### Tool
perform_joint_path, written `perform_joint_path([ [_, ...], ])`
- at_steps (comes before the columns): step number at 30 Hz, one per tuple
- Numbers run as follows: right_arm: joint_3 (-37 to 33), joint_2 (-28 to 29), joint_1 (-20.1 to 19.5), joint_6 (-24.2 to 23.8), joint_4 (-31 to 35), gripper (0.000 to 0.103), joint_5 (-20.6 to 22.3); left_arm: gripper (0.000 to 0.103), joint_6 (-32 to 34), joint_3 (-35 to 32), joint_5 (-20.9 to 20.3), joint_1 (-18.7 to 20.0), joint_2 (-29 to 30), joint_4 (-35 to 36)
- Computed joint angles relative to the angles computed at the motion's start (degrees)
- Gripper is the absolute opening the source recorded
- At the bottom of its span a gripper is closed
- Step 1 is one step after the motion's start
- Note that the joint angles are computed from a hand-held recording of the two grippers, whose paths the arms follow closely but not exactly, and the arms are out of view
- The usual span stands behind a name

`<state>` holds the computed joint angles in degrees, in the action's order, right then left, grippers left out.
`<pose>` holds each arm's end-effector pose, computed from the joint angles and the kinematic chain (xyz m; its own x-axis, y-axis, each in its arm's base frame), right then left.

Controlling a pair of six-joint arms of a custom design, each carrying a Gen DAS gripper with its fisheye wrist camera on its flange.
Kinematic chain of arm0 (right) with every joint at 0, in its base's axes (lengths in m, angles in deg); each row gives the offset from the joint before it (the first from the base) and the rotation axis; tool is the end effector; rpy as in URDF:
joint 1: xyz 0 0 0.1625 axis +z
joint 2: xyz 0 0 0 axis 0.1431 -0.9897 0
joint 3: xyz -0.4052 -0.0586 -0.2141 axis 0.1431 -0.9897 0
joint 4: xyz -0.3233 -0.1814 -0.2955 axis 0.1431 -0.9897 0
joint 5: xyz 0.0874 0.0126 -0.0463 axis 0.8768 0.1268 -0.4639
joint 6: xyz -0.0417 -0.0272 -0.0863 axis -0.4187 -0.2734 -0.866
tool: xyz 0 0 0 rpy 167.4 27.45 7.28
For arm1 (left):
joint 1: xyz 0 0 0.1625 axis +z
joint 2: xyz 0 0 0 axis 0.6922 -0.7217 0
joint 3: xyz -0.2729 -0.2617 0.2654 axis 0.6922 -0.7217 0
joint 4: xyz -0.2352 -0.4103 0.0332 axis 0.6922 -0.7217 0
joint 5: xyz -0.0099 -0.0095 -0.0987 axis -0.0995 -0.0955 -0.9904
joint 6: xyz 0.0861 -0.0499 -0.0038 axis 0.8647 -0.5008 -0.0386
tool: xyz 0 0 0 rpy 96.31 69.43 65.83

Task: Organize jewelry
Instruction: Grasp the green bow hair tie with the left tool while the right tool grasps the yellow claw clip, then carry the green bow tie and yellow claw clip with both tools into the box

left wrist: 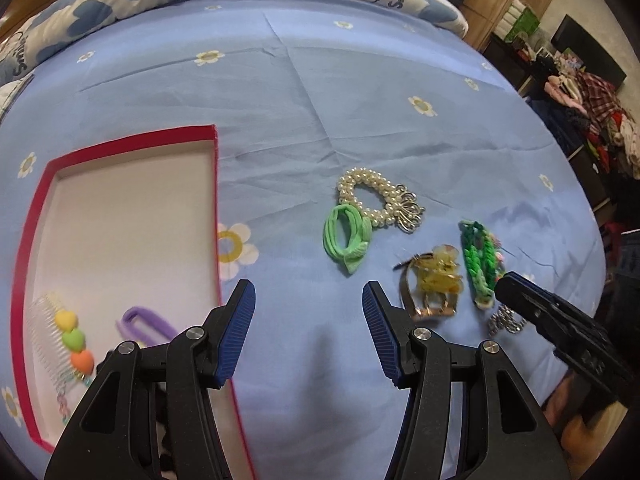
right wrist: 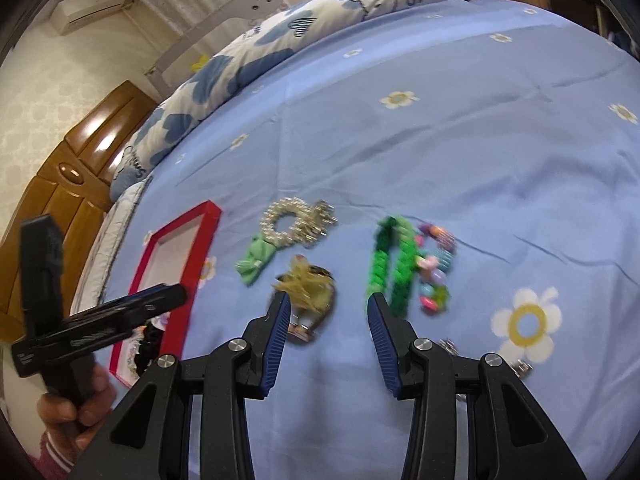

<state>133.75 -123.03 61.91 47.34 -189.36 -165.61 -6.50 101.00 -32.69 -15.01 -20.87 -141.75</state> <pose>0.0017 -0.3991 0.2227 -0.9080 -0.3210 0.2691 -0.4031 0.8442 -0.3533 -0.2867 -0.3843 -0.0013 -0.8232 -0.1361 -0.5512 0.1510 0.8833 -0.4438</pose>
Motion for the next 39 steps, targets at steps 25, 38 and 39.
perform_joint_path([
  [25,-2.41,6.3,1.94,-1.8,-4.06,0.002,-0.81,0.051,13.1,-5.85,-3.27,6.98,7.78,-6.81],
  [38,-3.01,5.58,0.85,-0.24,-1.26,0.039,0.35,0.012,11.49,-2.71,-1.62,4.23,4.75,-8.05],
  [39,-2.97,5.79,0.93,-0.21,-1.48,0.039,0.34,0.012,11.0,-2.24,-1.53,3.87,4.19,-8.05],
])
